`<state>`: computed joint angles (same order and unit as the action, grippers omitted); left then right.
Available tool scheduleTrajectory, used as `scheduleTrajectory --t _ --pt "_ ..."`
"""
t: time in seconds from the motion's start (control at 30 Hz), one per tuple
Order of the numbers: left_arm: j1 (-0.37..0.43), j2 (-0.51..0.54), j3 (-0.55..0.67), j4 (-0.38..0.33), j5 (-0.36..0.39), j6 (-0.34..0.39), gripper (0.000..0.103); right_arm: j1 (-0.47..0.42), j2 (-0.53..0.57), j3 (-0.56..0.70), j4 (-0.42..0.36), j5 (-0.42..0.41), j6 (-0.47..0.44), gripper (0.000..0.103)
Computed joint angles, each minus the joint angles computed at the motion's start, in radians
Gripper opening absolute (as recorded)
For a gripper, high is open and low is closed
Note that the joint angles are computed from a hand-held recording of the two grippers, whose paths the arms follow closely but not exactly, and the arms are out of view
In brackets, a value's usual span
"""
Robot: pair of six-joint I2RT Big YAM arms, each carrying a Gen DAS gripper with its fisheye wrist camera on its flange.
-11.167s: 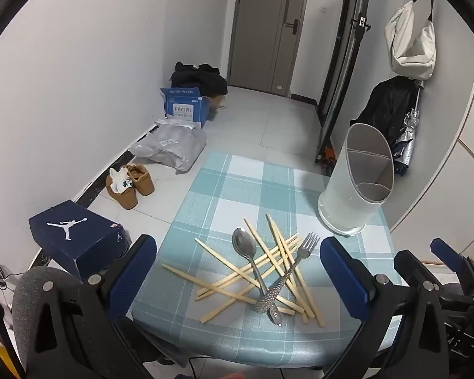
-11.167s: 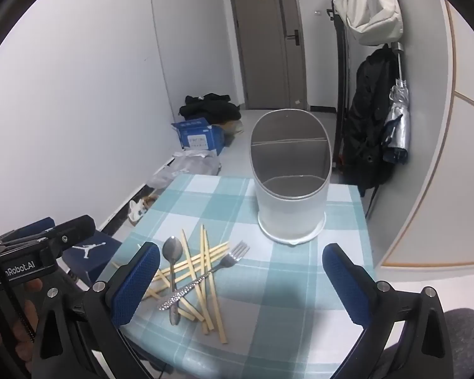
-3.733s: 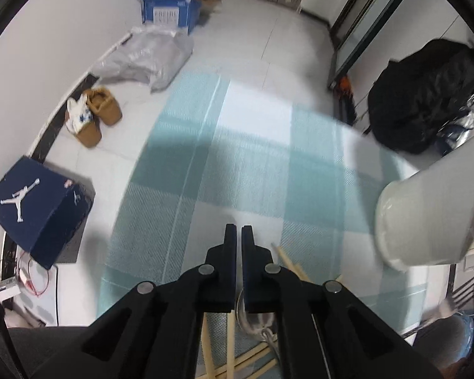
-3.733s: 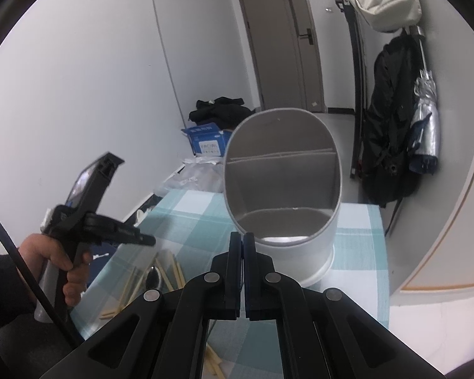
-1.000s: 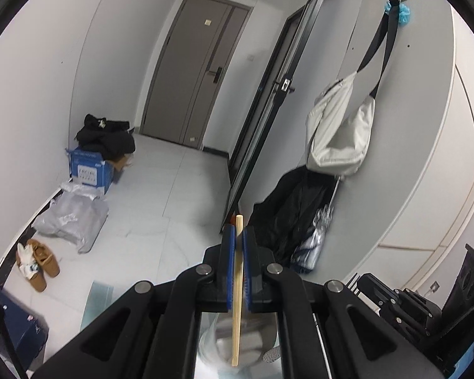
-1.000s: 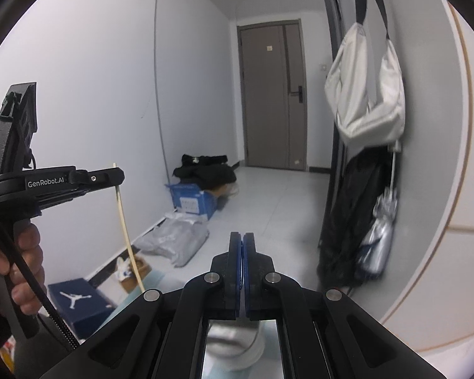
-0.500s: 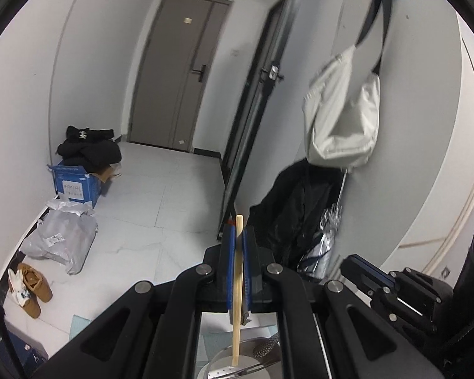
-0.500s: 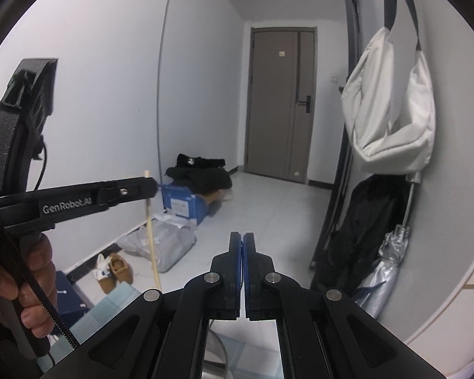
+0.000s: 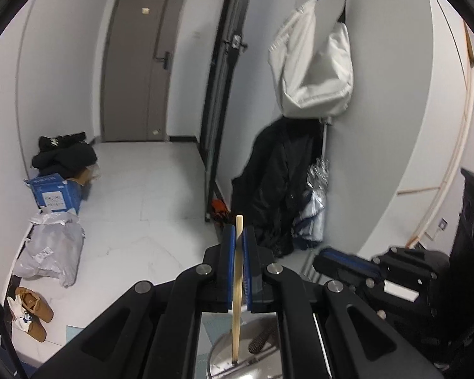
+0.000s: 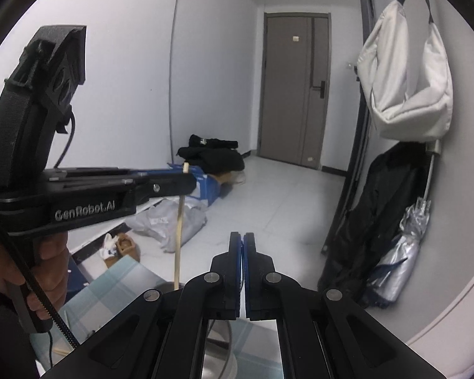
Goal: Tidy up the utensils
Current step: 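Carry the chopstick in the left gripper over the white utensil holder, then open the left gripper to drop the chopstick into the holder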
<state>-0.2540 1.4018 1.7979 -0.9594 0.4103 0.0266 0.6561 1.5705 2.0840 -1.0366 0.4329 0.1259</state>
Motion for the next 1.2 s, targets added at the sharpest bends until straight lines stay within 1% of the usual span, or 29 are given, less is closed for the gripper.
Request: scheduleTrajectory --t 0.07,0.13,0.23,0.27,0.3,0.33,0.37,0.4,0.43,0.47,0.5,0.53,0.57,0.6,0.63,0.67,0.73,0.8,0.87,0.93,1.0,1.07,1.1,1.13,1.2 --pt "0.0 0.015 0.015 -0.043 0.014 0.036 0.002 -0.003 0.002 -0.002 -0.001 -0.007 0.009 0.001" --pt "0.005 0.028 0.031 -0.081 0.043 0.051 0.002 -0.005 0.005 -0.001 -0.007 -0.021 0.024 0.001" --pt "0.01 0.058 0.074 -0.15 0.061 0.043 0.002 -0.01 0.011 0.002 -0.021 -0.061 0.041 0.002" --pt "0.013 0.055 0.067 -0.133 0.064 0.014 0.003 -0.011 0.011 0.001 -0.023 -0.075 0.047 0.002" --pt "0.017 0.055 0.073 -0.138 0.058 0.001 0.004 -0.011 0.007 -0.006 -0.018 -0.088 0.056 0.002" --pt "0.019 0.056 0.074 -0.14 0.054 -0.006 0.007 -0.01 0.001 -0.016 -0.009 -0.097 0.06 0.002" --pt "0.022 0.056 0.079 -0.146 0.043 -0.02 0.009 -0.011 -0.003 -0.024 -0.003 -0.103 0.065 0.006" --pt "0.026 0.055 0.08 -0.151 0.038 -0.036 0.015 -0.009 -0.008 -0.028 -0.007 -0.101 0.078 0.01" --pt "0.034 0.053 0.081 -0.157 0.04 -0.055 0.021 -0.009 -0.012 -0.032 -0.012 -0.097 0.09 0.016" --pt "0.041 0.044 0.074 -0.152 0.033 -0.075 0.024 -0.007 -0.019 -0.039 -0.014 -0.095 0.103 0.018" --pt "0.046 0.03 0.065 -0.144 0.017 -0.092 0.034 -0.004 -0.028 -0.048 -0.014 -0.091 0.116 0.02" --pt "0.048 0.019 0.053 -0.135 0.003 -0.101 0.045 0.002 -0.037 -0.055 -0.015 -0.075 0.129 0.027" --pt "0.053 0.003 0.037 -0.121 -0.01 -0.11 0.049 0.011 -0.048 -0.064 -0.016 -0.055 0.142 0.031" --pt "0.056 -0.014 0.023 -0.111 -0.027 -0.117 0.055 0.017 -0.056 -0.068 -0.014 -0.046 0.148 0.032" --pt "0.058 -0.03 0.008 -0.104 -0.047 -0.12 0.063 0.025 -0.066 -0.073 -0.008 -0.037 0.153 0.037" --pt "0.06 -0.044 -0.004 -0.103 -0.065 -0.123 0.066 0.038 -0.077 -0.079 -0.005 -0.022 0.164 0.043" --pt "0.065 -0.072 -0.029 -0.097 -0.094 -0.133 0.075 0.06 -0.094 -0.09 0.007 -0.001 0.173 0.047" --pt "0.07 -0.098 -0.05 -0.097 -0.12 -0.138 0.082 0.088 -0.096 -0.082 0.004 0.03 0.182 0.054" --pt "0.073 -0.131 -0.082 -0.087 -0.146 -0.144 0.084 0.118 -0.102 -0.083 0.01 0.06 0.191 0.063" --pt "0.077 -0.159 -0.109 -0.083 -0.172 -0.143 0.085 0.152 -0.106 -0.086 0.015 0.102 0.2 0.067" --pt "0.086 -0.188 -0.133 -0.09 -0.186 -0.134 0.085 0.183 -0.106 -0.084 0.005 0.135 0.222 0.069" --pt "0.095 -0.225 -0.17 -0.077 -0.204 -0.14 0.085 0.208 -0.108 -0.089 -0.002 0.157 0.242 0.07" --pt "0.1 -0.239 -0.183 -0.073 -0.206 -0.147 0.087 0.224 -0.11 -0.096 0.0 0.17 0.249 0.071" --pt "0.107 -0.252 -0.196 -0.073 -0.204 -0.156 0.092 0.24 -0.112 -0.103 0.002 0.186 0.253 0.075" --pt "0.12 -0.279 -0.223 -0.069 -0.205 -0.172 0.097 0.269 -0.12 -0.127 0.011 0.217 0.264 0.077"
